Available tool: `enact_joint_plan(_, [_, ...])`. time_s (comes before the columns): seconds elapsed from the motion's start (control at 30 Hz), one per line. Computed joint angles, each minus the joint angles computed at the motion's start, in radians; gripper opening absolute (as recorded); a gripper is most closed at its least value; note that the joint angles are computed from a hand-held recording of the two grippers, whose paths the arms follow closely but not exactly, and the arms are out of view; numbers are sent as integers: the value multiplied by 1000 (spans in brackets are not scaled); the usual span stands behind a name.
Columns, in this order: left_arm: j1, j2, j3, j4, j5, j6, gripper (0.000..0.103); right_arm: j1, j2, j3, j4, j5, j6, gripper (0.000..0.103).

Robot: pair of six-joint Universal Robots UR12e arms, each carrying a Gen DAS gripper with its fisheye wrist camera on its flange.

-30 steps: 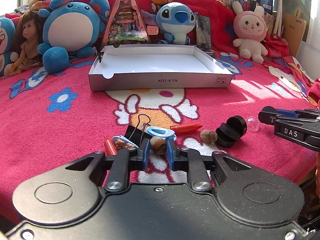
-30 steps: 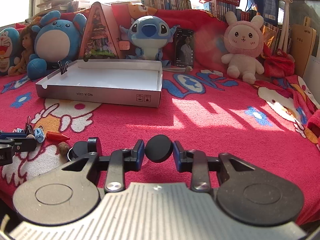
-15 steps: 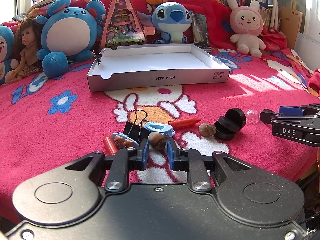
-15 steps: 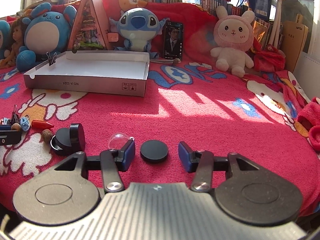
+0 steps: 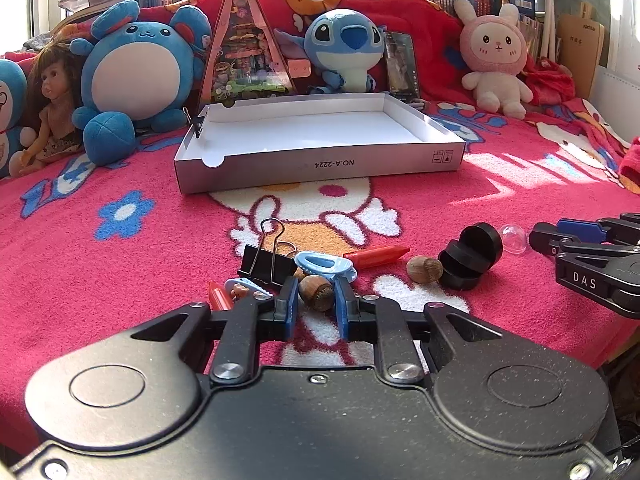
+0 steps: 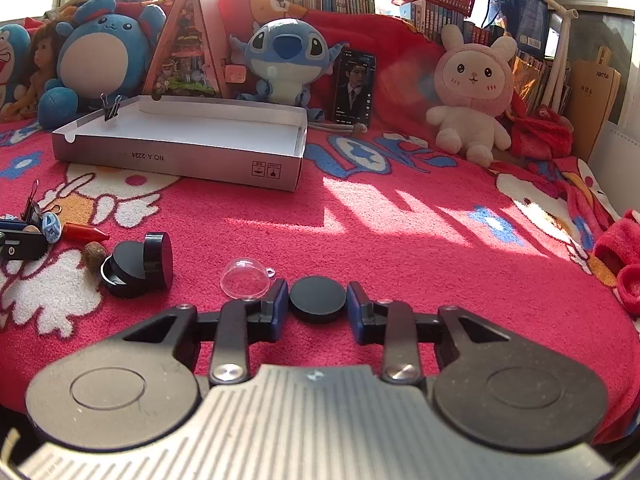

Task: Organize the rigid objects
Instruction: 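Grasp the black round lid with the right tool while the left holds the acorn, then carry the acorn and black lid into the white tray with both tools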

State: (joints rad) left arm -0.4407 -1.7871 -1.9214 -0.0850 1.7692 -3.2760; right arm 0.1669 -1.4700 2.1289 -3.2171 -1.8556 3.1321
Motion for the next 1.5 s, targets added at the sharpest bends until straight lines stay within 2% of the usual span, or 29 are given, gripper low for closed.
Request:
enact_joint_plan(0.23, [11,34,-12,17,-46,11,18,-6,-4,-5,-12,25,11,37])
enact_joint_plan(0.5, [43,36,21,15,-79,-26,18,-30,-12,-30,5,101,52,37])
enact_joint_plan(1.0, [99,-21,135,-52,-165,-68,18,-66,12,-117,86,240,84,37])
enact_joint_plan(1.1, [109,-40,173,-79,-183,-79,18,-77,25,-145,106,285,93,37])
enact_joint_plan(1.3, [128,-84,256,-138,-208,-92,18,-87,60,-219,153,326,75,37])
enact_joint_plan(1.5, [159,-138,359,-250,-253,-121,18,-99,101,-310,250,374,84,37])
